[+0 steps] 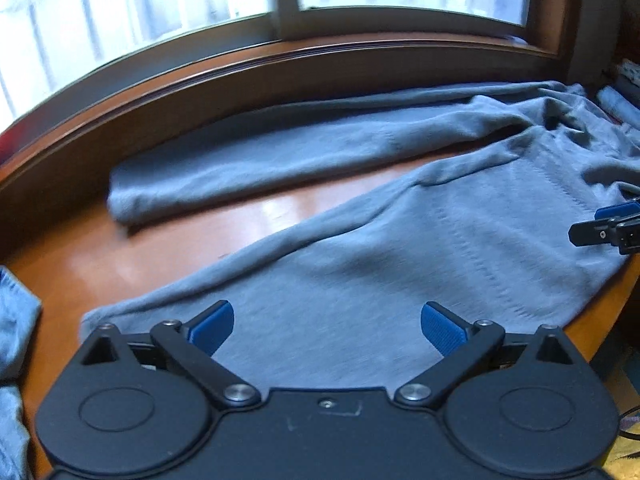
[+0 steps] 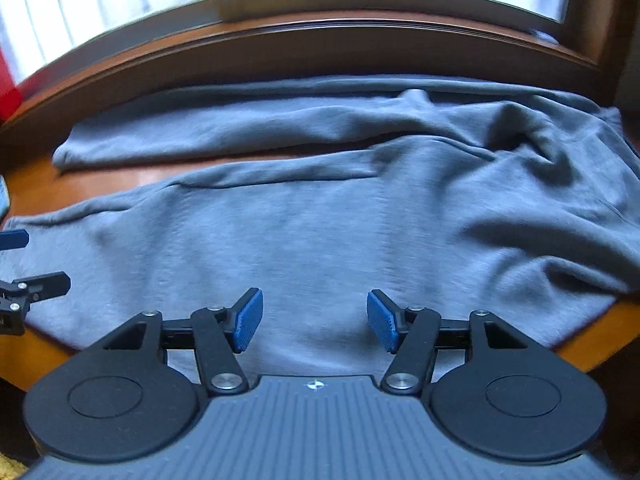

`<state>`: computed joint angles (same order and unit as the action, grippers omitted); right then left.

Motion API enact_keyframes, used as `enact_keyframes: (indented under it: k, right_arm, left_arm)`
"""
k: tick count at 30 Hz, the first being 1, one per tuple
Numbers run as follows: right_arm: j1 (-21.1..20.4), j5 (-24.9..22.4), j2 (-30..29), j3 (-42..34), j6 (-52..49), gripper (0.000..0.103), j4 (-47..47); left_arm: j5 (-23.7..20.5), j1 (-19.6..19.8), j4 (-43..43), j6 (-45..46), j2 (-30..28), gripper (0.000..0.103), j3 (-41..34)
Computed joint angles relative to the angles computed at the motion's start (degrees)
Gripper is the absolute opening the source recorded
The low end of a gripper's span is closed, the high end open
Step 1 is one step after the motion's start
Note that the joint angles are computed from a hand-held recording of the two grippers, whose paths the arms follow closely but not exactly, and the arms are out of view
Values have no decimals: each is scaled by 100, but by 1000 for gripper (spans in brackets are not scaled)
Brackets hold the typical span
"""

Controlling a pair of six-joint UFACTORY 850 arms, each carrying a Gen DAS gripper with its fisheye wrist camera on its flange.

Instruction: Fold clothes

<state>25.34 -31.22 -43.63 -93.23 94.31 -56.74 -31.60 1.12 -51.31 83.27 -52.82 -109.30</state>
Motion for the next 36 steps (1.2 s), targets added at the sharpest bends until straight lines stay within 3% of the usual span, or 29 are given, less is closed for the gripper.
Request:
enact_keyframes:
  k: [5,10,14,17,20,24,27,29,32,34,36]
  right_arm:
    - [-175,100,794,1337,1853,63,-1507]
    - [-531,-32,1700,2815,3518,63,-3075]
    - [-1194,-264,2250,3684,4271,63,-4123]
    - [-1856,-107,2505,4027,4828,63,-5033]
    - [-2317,38,2310,3738,4695,63,-5141]
    - [-3003,229,2262,3677,5721,63,-6239]
    - [-3403,517,2122,3438,6633,63,-7426]
    - [-3612,759,1973,3185,7012,63,-8144]
    - [-3860,1318,1634,2646,7205,63,-9015]
    - [-3969,1580,1327,2227,6927,63,-9100]
    - [-4110,1850,991,1775,6860,63,-9294]
  left_arm:
    - [482,-452,-558,691,563,100,913]
    - [1022,-1115,-818,631,945,100,1573]
    - [1372,-1692,-691,48,1010,100,1713]
    - [1596,-2040,-279,-623,993,100,1685]
    - [1715,-2293,693,-1711,995,100,1612]
    - [1966,-2538,1654,-2662,864,100,1354]
    - [2043,-2690,1452,-2492,590,100,971]
    - [1952,-2796,1281,-2396,294,100,545]
    - [1658,-2974,2103,-3428,-229,100,-266]
    - [1400,-3070,2520,-3784,-557,100,-777]
    - [1261,-3189,3508,-4665,-818,100,-1189]
